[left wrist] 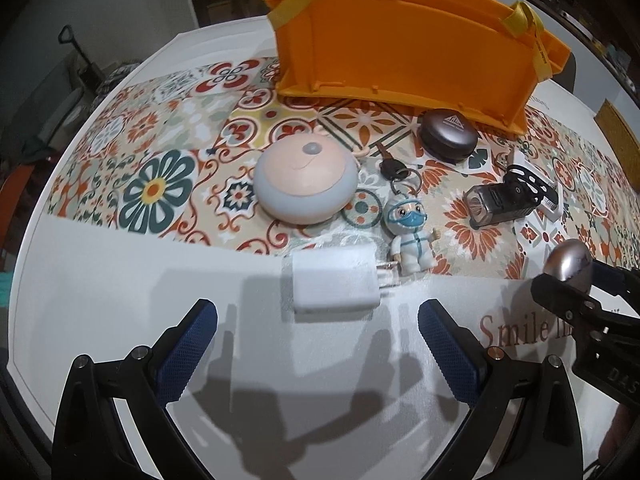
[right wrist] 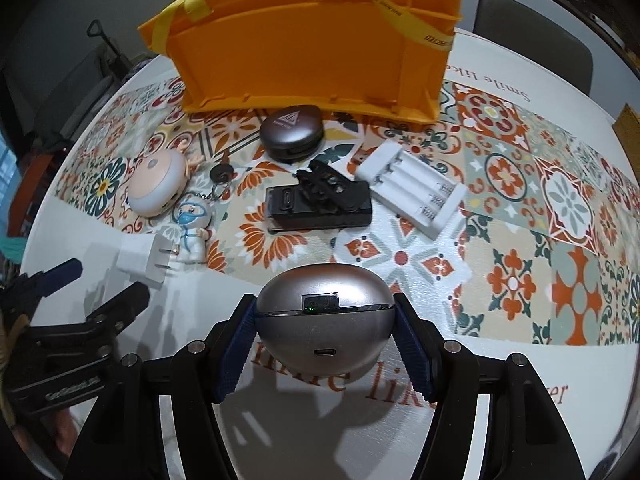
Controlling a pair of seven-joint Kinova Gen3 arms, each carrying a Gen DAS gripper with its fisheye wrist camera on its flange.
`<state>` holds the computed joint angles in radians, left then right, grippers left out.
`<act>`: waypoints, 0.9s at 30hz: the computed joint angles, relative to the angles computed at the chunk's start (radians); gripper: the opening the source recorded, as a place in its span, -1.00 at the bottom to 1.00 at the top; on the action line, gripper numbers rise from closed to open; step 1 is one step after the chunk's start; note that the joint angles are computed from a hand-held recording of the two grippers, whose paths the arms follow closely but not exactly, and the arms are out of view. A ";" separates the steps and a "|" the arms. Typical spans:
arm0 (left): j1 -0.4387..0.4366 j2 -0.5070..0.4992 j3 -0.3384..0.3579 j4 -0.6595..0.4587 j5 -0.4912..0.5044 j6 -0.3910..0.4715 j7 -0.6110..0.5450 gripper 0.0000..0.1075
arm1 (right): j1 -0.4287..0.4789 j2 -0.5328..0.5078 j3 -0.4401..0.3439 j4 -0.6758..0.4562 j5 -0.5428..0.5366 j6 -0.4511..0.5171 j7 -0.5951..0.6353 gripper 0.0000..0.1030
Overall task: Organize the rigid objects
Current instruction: 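Grasp the white plug charger with the left gripper while the right holds the silver case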
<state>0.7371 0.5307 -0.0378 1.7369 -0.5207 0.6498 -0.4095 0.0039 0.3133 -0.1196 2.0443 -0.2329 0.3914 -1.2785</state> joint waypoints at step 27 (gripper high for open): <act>-0.035 0.058 -0.025 -0.014 0.055 -0.111 -0.131 0.29 | -0.021 0.018 0.019 -0.009 0.033 0.012 -0.065 0.28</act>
